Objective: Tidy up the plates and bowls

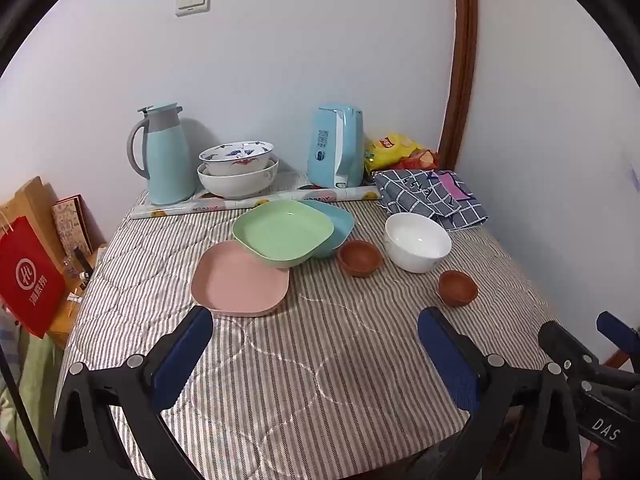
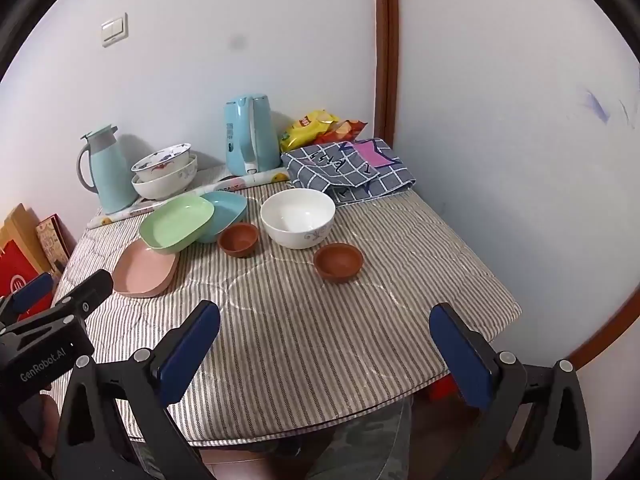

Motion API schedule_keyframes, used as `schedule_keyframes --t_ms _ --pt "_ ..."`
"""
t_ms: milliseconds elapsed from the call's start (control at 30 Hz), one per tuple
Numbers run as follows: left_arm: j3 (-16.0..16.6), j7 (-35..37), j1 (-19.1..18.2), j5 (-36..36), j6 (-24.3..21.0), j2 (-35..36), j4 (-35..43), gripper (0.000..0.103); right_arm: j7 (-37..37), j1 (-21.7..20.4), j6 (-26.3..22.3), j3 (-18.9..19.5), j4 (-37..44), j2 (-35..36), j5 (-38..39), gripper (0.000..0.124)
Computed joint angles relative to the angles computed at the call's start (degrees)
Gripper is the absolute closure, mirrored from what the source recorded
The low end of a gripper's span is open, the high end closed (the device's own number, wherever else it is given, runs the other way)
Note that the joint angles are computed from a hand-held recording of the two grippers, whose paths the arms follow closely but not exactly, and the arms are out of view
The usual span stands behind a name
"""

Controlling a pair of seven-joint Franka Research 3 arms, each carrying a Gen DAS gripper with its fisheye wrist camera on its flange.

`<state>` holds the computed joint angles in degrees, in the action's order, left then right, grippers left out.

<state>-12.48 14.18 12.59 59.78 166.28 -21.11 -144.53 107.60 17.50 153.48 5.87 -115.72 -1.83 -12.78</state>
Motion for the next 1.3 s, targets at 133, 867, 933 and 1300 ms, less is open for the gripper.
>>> schedule_keyframes --t_ms 133,867,933,1300 --pt "1.4 0.8 -0.3 -1.3 1.8 -1.2 -1.1 0.0 -1.6 0.0 -0.3 -0.1 0.5 -0.3 1.3 0.021" --pt "-1.5 4.9 3.5 -6.3 2.5 -3.9 -2.5 0.0 -1.9 0.2 0.6 0.9 -1.1 -1.8 1.5 0.021" --pt "-1.8 4.6 3.7 -6.1 2.4 -3.9 -2.5 0.0 -2.0 0.2 0.6 0.8 -0.9 -1.6 1.7 0.021" --pt "-1.9 4.3 4.1 -5.8 2.9 -4.3 -3.0 0.0 -2.4 0.1 0.2 0.8 -0.5 -1.6 2.4 0.021"
